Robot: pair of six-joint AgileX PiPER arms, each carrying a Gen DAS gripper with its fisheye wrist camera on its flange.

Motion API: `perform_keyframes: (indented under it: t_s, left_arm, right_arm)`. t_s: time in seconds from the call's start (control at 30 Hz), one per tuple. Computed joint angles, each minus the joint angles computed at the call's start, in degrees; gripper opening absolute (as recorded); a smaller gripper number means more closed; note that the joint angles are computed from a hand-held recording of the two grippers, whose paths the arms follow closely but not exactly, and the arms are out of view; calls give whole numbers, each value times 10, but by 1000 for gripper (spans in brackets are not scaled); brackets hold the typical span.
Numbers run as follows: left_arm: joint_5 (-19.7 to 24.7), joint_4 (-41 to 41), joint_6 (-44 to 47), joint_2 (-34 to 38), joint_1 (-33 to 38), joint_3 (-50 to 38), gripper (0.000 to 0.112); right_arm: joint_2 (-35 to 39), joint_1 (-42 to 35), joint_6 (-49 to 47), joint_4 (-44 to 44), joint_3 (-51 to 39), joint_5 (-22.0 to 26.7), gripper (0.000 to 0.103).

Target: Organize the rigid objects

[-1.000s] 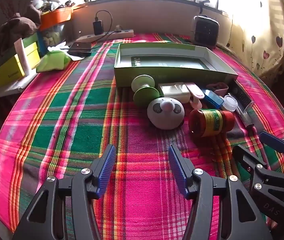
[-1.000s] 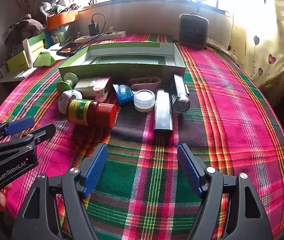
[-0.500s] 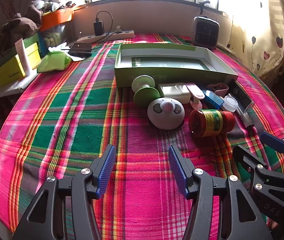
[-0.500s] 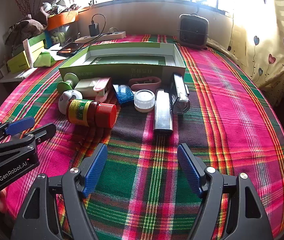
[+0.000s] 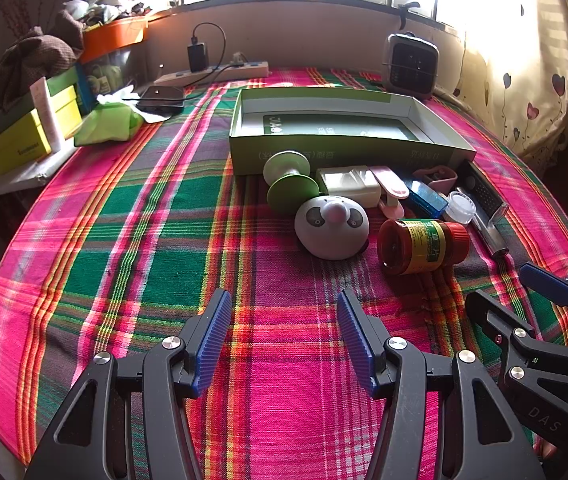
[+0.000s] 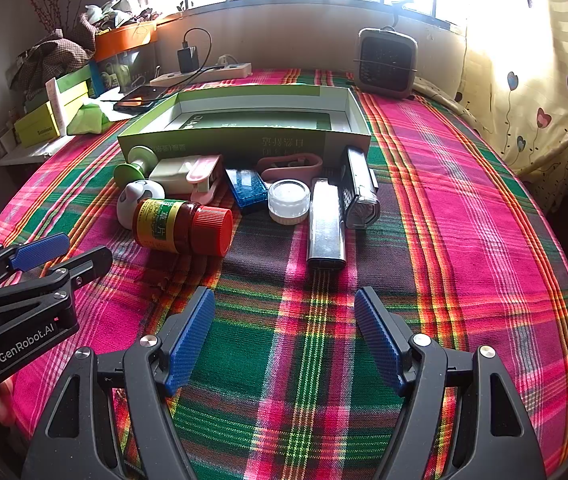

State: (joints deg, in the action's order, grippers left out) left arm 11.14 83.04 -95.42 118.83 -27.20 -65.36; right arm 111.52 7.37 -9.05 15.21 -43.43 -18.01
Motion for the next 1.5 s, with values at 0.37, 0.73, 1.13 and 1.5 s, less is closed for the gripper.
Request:
perform_keyframes:
  t_s: [0.37,0.73,1.13,1.5]
  left_arm:
    - [0,7,-7,0,0,1,54]
    - [0,13,-14,0,0,1,54]
    - [0,10,-11,1,0,1,54]
    - [-8,-36,47,0,7,-1,54]
  right_arm:
    - [0,0,0,0,0,0,73]
    - [1,0,2,-2,0,-1,73]
    - [0,0,0,0,0,-1,73]
    - [-6,-6,36,-55,-1,12,73]
